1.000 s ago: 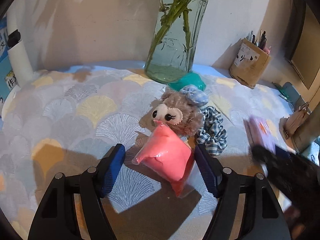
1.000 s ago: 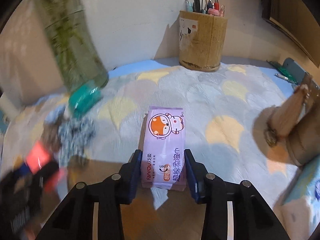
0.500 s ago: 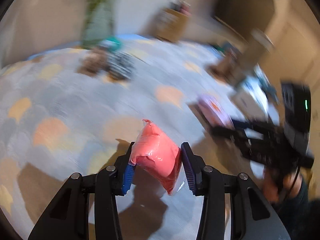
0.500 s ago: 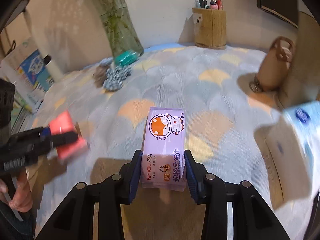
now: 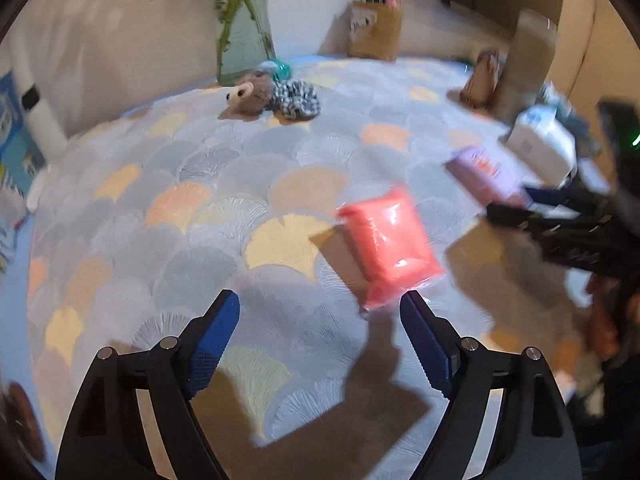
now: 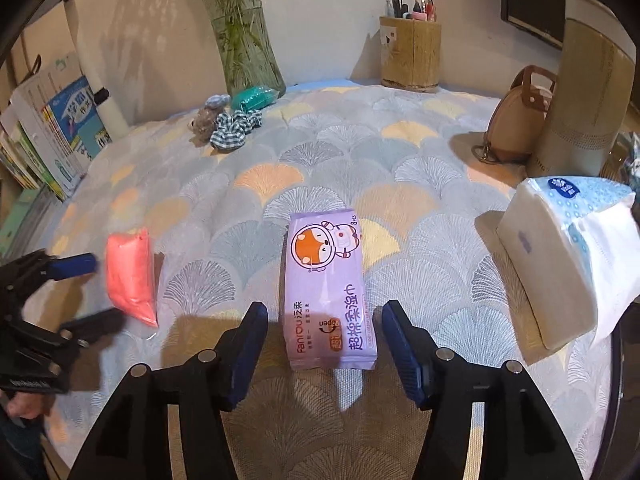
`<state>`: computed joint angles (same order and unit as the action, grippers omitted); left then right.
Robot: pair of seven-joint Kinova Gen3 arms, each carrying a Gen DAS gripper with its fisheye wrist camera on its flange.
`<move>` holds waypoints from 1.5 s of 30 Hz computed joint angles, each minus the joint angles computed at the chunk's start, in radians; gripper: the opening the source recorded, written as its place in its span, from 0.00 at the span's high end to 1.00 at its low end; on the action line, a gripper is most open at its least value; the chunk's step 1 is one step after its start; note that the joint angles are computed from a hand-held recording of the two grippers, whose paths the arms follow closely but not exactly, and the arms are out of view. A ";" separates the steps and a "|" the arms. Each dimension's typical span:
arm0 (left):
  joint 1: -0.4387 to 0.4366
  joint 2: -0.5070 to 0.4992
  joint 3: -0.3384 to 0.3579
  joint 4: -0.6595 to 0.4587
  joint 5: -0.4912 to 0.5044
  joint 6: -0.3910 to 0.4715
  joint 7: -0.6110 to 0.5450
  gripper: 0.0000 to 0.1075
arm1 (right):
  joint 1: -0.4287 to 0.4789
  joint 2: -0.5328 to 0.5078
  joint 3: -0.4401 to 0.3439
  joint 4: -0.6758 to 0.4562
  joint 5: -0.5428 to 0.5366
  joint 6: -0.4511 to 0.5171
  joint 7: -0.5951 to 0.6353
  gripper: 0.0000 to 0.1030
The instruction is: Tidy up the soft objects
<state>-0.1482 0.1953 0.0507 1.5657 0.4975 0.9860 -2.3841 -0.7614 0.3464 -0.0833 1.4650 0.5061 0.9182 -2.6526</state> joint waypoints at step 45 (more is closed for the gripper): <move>0.829 0.415 0.023 -0.856 -0.291 -0.011 0.539 0.67 | 0.366 -0.475 0.345 0.221 -0.104 -0.071 0.008 0.62</move>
